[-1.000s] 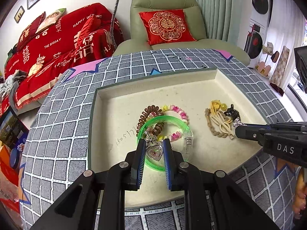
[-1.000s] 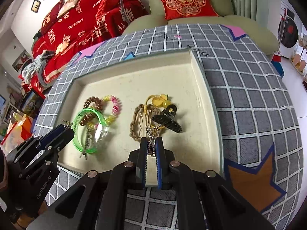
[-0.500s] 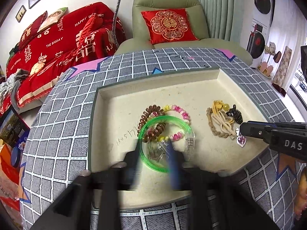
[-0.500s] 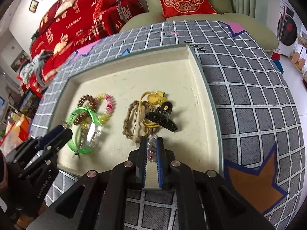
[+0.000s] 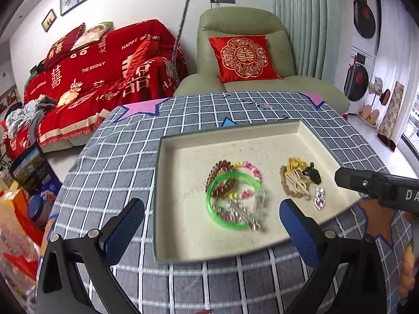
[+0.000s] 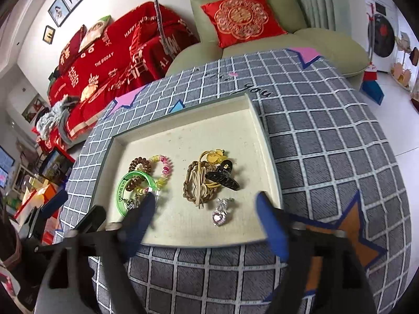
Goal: Organize jewelry
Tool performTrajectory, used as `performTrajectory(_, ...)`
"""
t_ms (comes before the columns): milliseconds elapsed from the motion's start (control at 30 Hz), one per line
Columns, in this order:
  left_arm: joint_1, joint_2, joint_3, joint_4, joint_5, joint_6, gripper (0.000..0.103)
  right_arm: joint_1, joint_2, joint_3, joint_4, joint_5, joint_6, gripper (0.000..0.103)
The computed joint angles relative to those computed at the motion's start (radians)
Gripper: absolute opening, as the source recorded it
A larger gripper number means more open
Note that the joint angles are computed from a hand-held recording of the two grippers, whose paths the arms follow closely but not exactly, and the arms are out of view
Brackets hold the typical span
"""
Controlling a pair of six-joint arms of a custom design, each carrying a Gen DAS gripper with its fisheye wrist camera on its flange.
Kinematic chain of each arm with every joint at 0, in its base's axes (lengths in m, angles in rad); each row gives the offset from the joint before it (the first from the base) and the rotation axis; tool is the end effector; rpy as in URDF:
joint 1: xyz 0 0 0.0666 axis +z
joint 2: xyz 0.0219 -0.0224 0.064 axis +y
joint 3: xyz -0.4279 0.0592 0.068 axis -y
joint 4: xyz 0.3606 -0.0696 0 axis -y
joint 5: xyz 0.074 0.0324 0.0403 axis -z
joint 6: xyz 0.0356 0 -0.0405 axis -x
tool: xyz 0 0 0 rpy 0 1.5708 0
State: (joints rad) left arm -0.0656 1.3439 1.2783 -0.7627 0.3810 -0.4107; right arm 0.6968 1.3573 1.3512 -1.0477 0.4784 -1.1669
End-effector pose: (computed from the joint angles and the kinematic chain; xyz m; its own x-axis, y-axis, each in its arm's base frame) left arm 0.4221 -0.0414 0.4602 -0.5496 0.4075 -0.7293 0.5793 0.8149 0.0188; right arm 0.3254 0.2504 0.4691 -0.6254 0.5410 -0.5622 0.4577 0.8380 0.2972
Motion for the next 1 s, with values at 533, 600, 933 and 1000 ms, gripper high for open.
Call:
performTrajectory(533,0.122,-0.135,-0.116,-0.017,0.047,0.012,0.103,0.243,0.052,0.061,-0.287,0.281,-0.227,0.103)
performTrajectory(600,0.129,-0.141,-0.119,-0.018,0.045,0.016,0.103,0.258,0.058,0.072,-0.316,0.295,-0.251,0.103)
performTrajectory(933,0.194,-0.212,-0.163,-0.019,0.096,-0.018,0.103,0.356,0.100,0.137,-0.461,0.386,-0.361,0.103)
performTrajectory(1000,0.202,-0.220,-0.166,-0.020,0.102,-0.024,0.103,0.364,0.104,0.142,-0.476,0.388,-0.374,0.103)
